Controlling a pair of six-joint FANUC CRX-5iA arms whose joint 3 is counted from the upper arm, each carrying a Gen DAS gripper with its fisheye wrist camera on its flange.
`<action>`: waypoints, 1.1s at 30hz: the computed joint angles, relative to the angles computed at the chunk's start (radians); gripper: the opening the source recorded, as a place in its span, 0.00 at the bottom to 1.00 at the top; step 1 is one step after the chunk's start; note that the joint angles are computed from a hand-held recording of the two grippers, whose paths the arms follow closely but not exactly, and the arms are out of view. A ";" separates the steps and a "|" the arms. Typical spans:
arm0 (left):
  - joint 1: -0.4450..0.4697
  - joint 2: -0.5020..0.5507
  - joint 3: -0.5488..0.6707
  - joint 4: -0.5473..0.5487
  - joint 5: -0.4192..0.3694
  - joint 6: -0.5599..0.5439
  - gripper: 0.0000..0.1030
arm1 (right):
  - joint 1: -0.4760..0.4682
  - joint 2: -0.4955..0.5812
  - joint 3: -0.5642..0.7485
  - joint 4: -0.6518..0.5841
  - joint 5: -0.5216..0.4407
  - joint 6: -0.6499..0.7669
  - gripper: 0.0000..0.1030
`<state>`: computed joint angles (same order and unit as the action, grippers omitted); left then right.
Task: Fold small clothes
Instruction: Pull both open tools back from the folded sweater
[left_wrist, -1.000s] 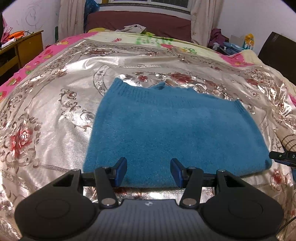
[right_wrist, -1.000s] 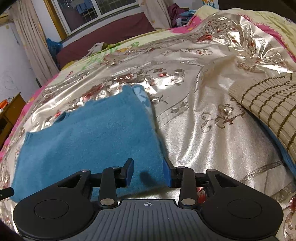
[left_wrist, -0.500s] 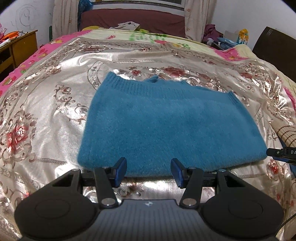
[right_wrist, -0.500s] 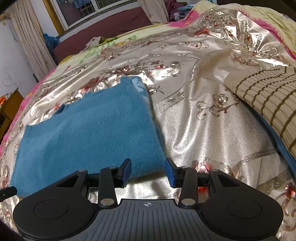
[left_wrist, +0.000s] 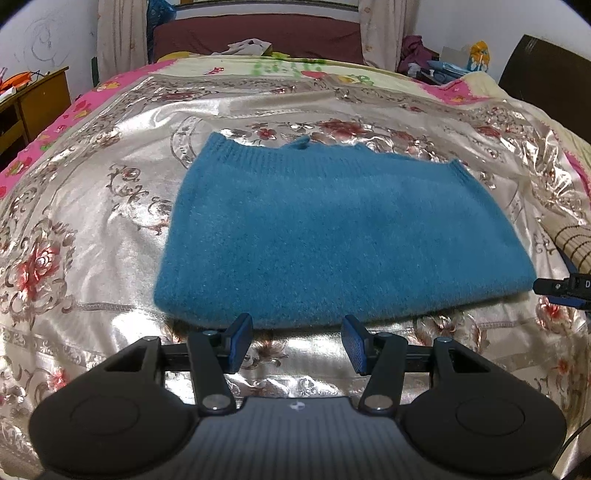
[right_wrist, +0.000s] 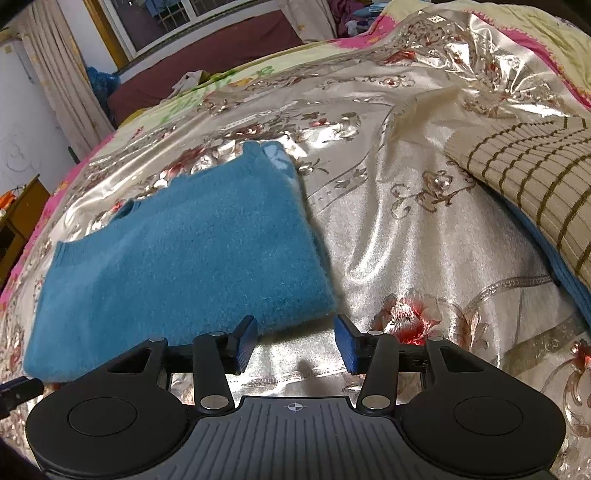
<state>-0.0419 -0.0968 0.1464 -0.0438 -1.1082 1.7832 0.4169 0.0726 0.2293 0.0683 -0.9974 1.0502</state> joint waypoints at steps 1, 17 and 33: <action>-0.004 0.002 0.003 -0.003 -0.003 0.001 0.55 | -0.001 -0.001 -0.002 0.000 0.002 0.001 0.46; -0.043 0.051 0.044 -0.017 -0.005 -0.008 0.60 | -0.086 0.043 0.055 -0.129 0.045 0.073 0.53; -0.091 0.183 0.159 0.023 0.042 0.004 0.60 | -0.303 0.258 0.299 -0.640 0.028 0.282 0.56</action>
